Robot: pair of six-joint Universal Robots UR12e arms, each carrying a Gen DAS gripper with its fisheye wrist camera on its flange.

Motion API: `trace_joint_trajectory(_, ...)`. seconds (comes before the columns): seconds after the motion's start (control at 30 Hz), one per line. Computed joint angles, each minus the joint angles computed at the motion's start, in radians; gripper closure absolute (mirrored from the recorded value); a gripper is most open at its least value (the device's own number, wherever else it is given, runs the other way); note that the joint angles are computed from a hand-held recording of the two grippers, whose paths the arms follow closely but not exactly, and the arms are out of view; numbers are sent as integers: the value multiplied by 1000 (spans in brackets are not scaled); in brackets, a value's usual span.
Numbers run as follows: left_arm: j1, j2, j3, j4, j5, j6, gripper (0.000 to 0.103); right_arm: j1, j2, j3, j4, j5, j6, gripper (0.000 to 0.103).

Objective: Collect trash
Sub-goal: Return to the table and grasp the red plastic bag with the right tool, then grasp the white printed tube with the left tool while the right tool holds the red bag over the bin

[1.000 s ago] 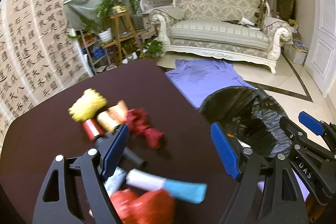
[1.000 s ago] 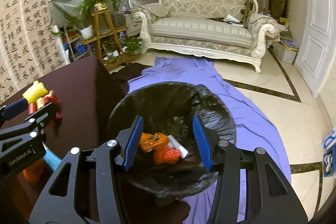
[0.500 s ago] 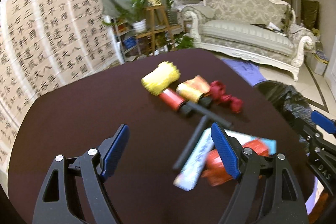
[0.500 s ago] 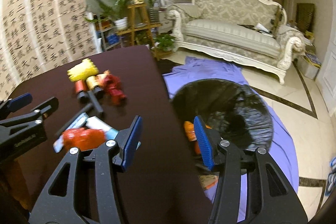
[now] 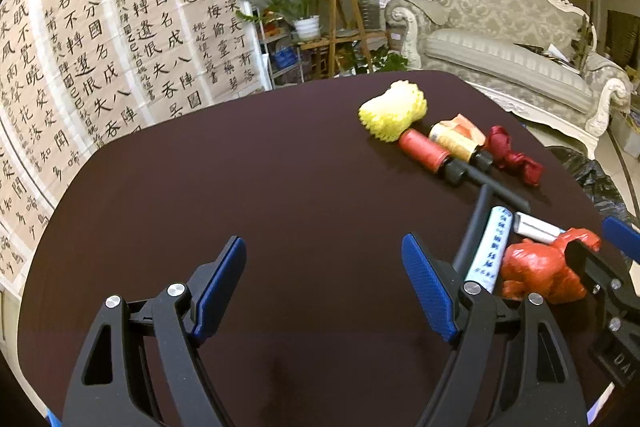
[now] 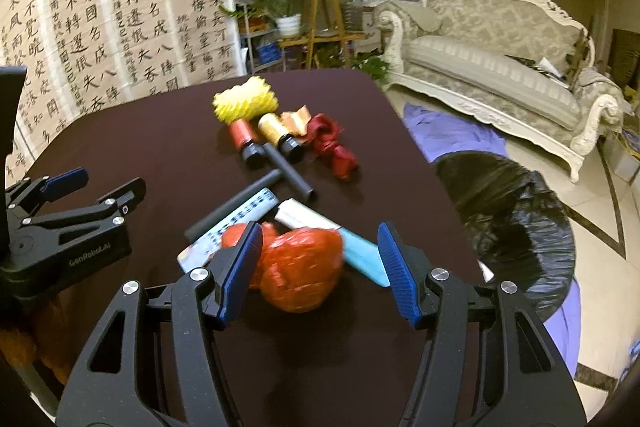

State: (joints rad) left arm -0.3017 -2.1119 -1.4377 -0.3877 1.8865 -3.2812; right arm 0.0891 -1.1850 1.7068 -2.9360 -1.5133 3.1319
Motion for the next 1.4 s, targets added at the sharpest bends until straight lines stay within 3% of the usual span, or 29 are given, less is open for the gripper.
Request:
trace_joint_trajectory(0.17, 4, 1, -6, -5, -14, -4, 25, 3, 3, -3, 14, 21, -8, 47)
trace_joint_trajectory(0.2, 4, 1, -7, -5, -16, -3, 25, 1, 2, -2, 19, 38, -6, 55)
trace_joint_trajectory(0.27, 4, 1, -7, -5, -22, -2, 25, 1, 3, -5, 21, 44, -1, 59)
trace_joint_trajectory(0.33, 3, 1, -7, -7, -29, -2, 25, 1, 3, -6, 24, 39, 0, 71)
trace_joint_trajectory(0.43, 0, 1, -7, -7, -34, 2, 25, -4, 1, -1, 13, 50, 12, 78)
trace_joint_trajectory(1.13, -25, -15, 14, -4, -69, 29, 26, -41, -16, 19, -77, 1, 79, 79)
trace_joint_trajectory(1.27, -32, -18, 21, -9, -83, 45, 36, -57, -20, 28, -97, -24, 108, 79)
trace_joint_trajectory(1.4, -39, -25, 32, -17, -99, 58, 39, -72, -22, 34, -111, -44, 129, 79)
